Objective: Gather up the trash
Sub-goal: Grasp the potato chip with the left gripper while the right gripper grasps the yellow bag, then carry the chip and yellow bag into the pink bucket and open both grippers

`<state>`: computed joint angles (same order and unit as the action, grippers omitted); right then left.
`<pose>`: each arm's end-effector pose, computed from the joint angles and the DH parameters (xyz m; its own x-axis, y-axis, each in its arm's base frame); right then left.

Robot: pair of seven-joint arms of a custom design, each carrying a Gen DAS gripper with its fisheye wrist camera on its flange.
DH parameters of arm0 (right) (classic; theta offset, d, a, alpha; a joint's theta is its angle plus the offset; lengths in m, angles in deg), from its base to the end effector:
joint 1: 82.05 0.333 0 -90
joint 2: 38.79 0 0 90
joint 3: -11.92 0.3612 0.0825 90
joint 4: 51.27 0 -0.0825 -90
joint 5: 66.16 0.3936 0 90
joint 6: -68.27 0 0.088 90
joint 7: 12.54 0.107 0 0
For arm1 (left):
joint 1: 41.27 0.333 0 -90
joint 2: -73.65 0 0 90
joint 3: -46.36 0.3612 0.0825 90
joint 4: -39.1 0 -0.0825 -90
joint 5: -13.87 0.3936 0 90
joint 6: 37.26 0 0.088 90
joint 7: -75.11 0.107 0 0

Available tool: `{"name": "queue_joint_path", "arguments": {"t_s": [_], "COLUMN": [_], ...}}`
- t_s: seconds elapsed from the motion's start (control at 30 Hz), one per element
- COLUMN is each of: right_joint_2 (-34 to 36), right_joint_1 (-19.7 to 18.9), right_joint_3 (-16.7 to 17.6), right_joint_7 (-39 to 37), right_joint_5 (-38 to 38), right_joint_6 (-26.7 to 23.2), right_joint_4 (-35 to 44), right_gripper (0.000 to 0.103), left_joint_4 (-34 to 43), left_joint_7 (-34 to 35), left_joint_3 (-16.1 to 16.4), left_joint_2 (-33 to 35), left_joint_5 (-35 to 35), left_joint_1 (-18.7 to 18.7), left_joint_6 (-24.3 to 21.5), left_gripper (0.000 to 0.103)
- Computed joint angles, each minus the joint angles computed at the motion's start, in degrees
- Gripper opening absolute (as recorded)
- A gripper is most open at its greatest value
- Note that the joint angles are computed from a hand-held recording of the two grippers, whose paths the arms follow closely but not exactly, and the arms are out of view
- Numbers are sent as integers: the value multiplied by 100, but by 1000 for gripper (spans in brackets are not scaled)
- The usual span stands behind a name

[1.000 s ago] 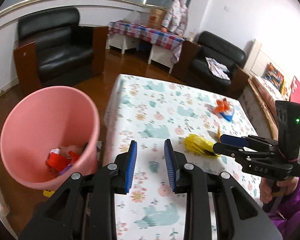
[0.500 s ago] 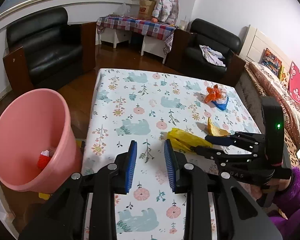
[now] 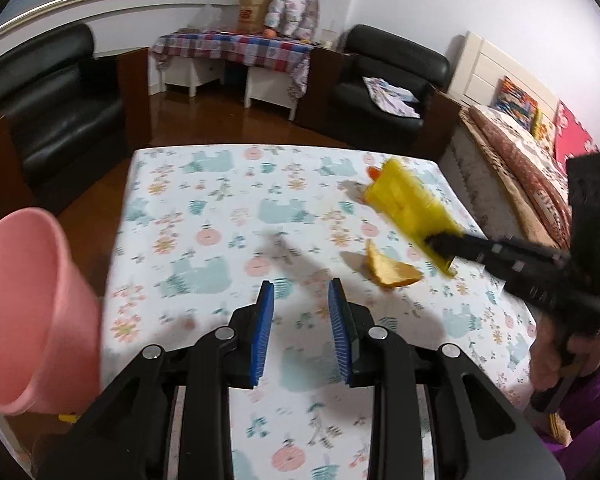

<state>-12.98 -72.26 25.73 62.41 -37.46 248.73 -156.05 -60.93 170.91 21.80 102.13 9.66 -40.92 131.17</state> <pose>0.6810 0.2224 0.4220 0.2175 -0.9352 -0.2796 -0.6903 0.0552 -0.7215 0.6944 -0.2476 0.4305 -0.3896 -0.9013 0.1896 -0.7272 0.1747 -0.6638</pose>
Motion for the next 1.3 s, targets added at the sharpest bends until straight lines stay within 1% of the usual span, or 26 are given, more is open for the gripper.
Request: {"name": "queue_joint_path", "arguments": {"t_s": [0.07, 0.1, 0.13, 0.2, 0.37, 0.5, 0.53, 0.63, 0.7, 0.77, 0.93, 1.0, 1.03, 1.1, 1.13, 1.3], "right_joint_2": [-132, -175, -215, -268, -314, -316, -309, -281, -256, -229, -174, -172, -170, -166, -166, -161], "right_joint_1": [164, 168, 233, 205, -104, -199, -173, -319, -385, -435, -492, -438, -423, -387, -374, -267], "right_joint_3": [-316, -376, -520, -600, -414, -378, -399, -273, -216, -168, -92, -135, -148, -182, -188, -261], "right_joint_7": [237, 304, 427, 589, 779, 868, 901, 912, 920, 926, 909, 919, 919, 924, 927, 939], "right_joint_5": [16, 9, -7, -16, 9, -41, -56, -71, -74, -69, -51, -61, -65, -73, -73, -110], "right_joint_6": [132, 179, 197, 220, 324, 317, 339, 347, 324, 306, 258, 240, 232, 219, 211, 172], "right_joint_4": [-160, -233, -299, -410, -624, -693, -714, -733, -721, -697, -656, -646, -638, -622, -616, -580], "right_gripper": [6, 6, 6, 6, 6, 6, 6, 6, 6, 6, 6, 6, 6, 6, 6, 6], "left_joint_4": [197, 280, 394, 629, 1360, 2004, 2153, 2484, 2595, 2624, 2671, 2571, 2489, 2417, 2352, 1978], "left_joint_7": [139, 177, 224, 293, 310, 135, 74, -2, -9, 22, -63, -90, -105, -160, -174, -246], "left_joint_3": [-115, -124, -136, -142, 5, 303, 367, 425, 433, 428, 561, 552, 550, 561, 533, 395], "left_joint_2": [155, 219, 302, 472, 951, 1352, 1443, 1652, 1733, 1773, 1840, 1814, 1785, 1753, 1726, 1531], "left_joint_5": [15, 27, 40, 51, 78, 213, 243, 255, 253, 261, 391, 403, 417, 462, 457, 417], "left_joint_1": [-7, -44, -85, -172, -486, -850, -923, -1021, -1059, -1089, -1230, -1220, -1213, -1219, -1186, -989], "left_joint_6": [-128, -171, -235, -371, -816, -1174, -1275, -1513, -1577, -1562, -1543, -1390, -1272, -1173, -1101, -719], "left_gripper": [28, 28, 28, 28, 28, 28, 28, 28, 28, 28, 28, 27, 21, 10, 7, 5]}}
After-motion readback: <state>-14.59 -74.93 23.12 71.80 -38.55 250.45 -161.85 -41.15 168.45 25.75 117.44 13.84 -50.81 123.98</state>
